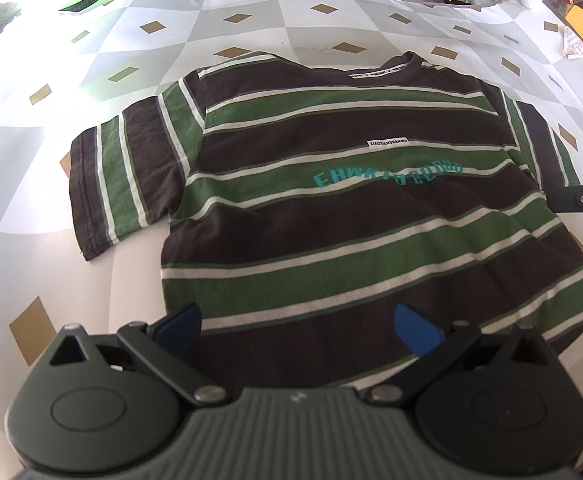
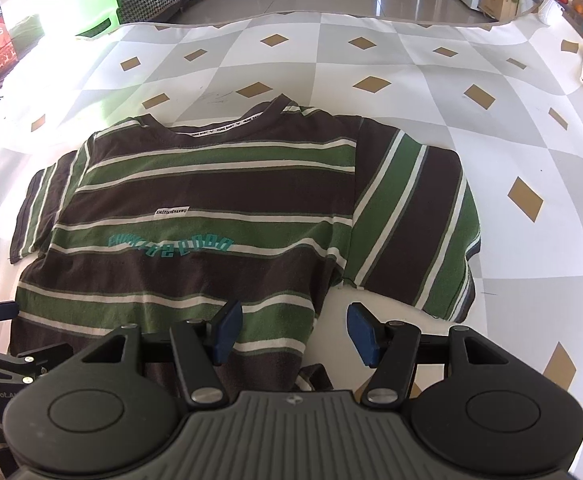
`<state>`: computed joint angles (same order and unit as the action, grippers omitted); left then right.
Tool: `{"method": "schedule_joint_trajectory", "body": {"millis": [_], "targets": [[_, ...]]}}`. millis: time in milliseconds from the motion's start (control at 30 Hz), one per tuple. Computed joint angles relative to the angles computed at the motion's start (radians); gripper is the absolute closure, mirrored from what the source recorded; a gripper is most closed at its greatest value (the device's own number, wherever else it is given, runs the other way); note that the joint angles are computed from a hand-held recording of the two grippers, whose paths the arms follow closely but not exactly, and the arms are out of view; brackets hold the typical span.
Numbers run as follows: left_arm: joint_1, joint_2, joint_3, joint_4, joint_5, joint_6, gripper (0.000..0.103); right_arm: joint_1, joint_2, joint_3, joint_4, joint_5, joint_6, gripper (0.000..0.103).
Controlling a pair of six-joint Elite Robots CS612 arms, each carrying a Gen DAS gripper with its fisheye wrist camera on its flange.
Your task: Fold clothes
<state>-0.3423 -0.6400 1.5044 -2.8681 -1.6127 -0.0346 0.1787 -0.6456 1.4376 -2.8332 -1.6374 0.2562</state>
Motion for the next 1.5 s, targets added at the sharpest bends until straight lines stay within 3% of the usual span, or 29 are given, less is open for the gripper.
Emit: {"method": "schedule_joint_trajectory", "body": {"millis": [367, 533, 833, 1200, 1300, 1433, 1500], "targets": [[0.015, -0.030, 0.046, -0.017, -0.050, 0.003, 0.000, -0.014, -0.071, 0.120, -0.025, 0.041, 0.017, 0.045], [0.020, -0.045, 0.083, -0.039, -0.060, 0.025, 0.000, -0.009, -0.093, 0.166, -0.054, 0.096, -0.046, 0.045], [0.019, -0.068, 0.154, -0.083, -0.084, 0.063, 0.000, 0.014, -0.077, 0.153, -0.029, 0.099, -0.219, 0.045], [0.016, -0.079, 0.214, -0.155, -0.110, 0.062, 0.000, 0.034, -0.041, 0.113, -0.002, 0.060, -0.340, 0.045], [0.018, -0.080, 0.227, -0.182, -0.125, 0.063, 0.000, 0.034, -0.036, 0.111, -0.010, 0.057, -0.336, 0.056], [0.020, -0.086, 0.251, -0.216, -0.152, 0.071, 0.000, 0.029, -0.038, 0.115, -0.035, 0.088, -0.315, 0.084], [0.018, -0.089, 0.263, -0.230, -0.155, 0.073, 0.000, 0.025, -0.041, 0.118, -0.050, 0.112, -0.301, 0.090]]}}
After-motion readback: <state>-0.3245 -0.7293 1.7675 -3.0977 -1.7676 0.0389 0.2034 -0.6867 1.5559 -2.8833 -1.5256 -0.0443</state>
